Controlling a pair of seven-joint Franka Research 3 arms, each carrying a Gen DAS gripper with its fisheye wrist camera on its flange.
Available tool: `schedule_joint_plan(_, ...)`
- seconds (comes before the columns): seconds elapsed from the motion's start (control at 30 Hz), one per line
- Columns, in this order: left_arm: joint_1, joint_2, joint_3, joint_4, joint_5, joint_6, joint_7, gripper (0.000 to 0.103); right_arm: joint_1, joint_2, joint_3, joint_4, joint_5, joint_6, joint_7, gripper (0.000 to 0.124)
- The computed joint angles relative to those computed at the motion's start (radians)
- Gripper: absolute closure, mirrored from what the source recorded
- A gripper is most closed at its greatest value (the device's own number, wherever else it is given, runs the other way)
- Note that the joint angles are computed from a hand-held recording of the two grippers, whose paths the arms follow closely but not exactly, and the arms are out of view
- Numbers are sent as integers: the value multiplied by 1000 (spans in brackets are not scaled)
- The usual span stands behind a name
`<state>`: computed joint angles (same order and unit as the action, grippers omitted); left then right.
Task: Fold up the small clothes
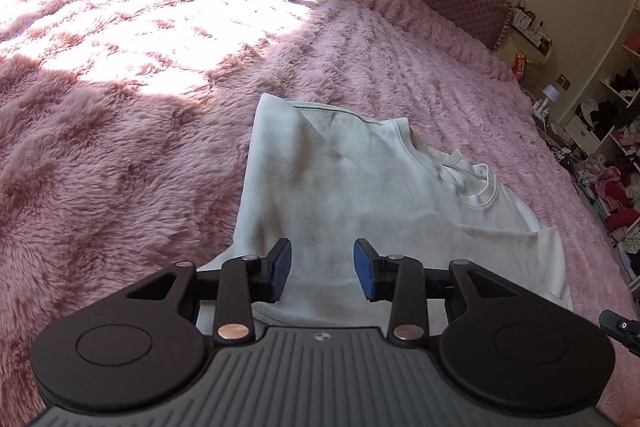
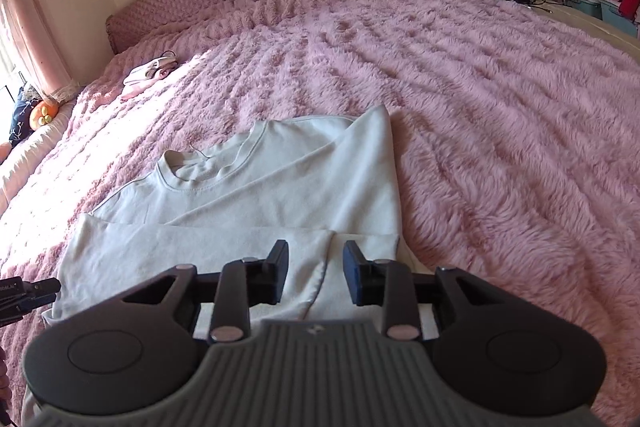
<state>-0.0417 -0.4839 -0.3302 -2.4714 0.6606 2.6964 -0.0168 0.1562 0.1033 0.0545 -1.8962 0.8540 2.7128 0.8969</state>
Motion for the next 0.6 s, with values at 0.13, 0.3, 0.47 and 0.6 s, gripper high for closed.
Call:
schedule_joint_plan(0.13,-104,-90,-6,-8,-89,-132,80,39,-15,-149,-27,-103,95,-100,-123,89)
schedule_joint_plan(0.3,-229,-203,-11,-48,-214,-211,131,34,12,-351,-84,-271,88,-129,-216,73)
schedule_joint_plan(0.47,-307,-262,-82,-11,-294,-424,119,30,12,-530,-139,-412,17,-213,-180,61)
schedule_joint_plan(0.6,-358,-267,-117,27,-318,-557,110,30,-12,-648,-161,-514,-78,-268,-145,59)
